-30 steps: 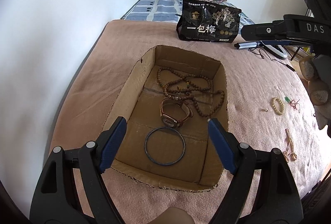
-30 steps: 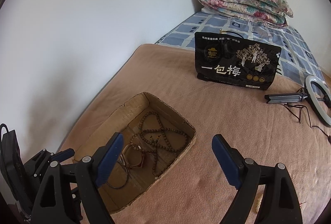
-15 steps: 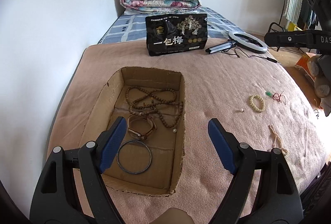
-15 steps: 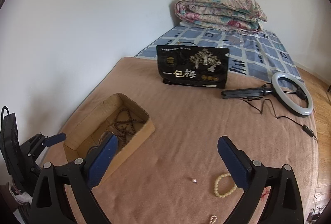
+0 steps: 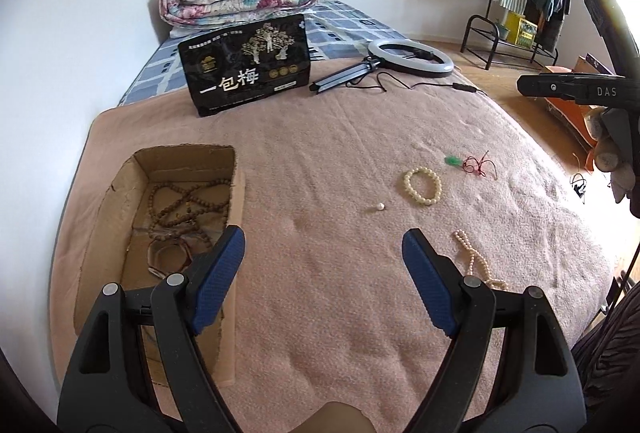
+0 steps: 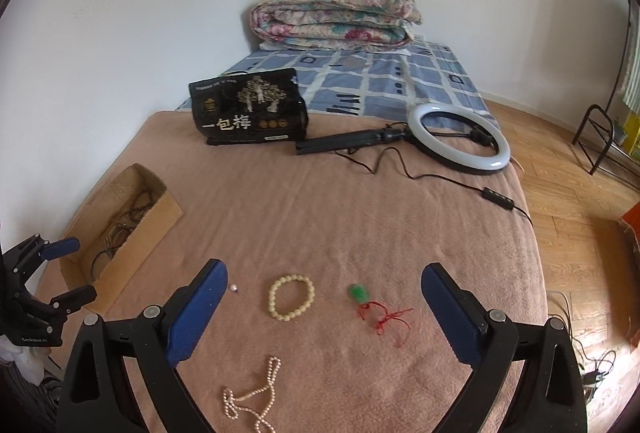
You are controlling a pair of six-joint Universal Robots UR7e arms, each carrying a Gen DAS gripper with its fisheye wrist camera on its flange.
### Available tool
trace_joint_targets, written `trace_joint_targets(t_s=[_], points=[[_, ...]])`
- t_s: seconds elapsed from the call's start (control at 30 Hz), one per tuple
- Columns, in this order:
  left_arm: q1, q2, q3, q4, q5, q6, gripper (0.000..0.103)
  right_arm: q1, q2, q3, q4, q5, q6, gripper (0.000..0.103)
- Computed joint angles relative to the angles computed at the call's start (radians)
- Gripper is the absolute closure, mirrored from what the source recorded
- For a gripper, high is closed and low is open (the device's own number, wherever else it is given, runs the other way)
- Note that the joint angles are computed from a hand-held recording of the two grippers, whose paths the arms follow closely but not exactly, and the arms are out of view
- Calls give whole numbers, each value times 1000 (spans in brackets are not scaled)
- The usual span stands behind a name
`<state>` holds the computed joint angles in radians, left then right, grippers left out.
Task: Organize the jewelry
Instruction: 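Move both open tools from the box toward the cream bracelet and jade pendant, then close the left tool on the cream bead bracelet while the right tool grasps the green jade pendant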
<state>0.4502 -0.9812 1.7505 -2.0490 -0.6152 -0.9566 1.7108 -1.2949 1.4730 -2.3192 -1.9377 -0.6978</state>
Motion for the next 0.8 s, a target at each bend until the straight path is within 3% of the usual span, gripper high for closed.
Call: trace_joint_targets(t_s=[0.37, 0.7, 0.8], points=[[41, 131, -104, -134, -61, 138, 20, -103, 9, -35, 33, -14, 56, 4], [101, 248, -204, -208, -122, 227, 20, -140, 68, -78, 89, 6, 68, 4], [125, 281, -237, -222, -141, 249, 20, -146, 87, -88, 103, 9, 62, 10]])
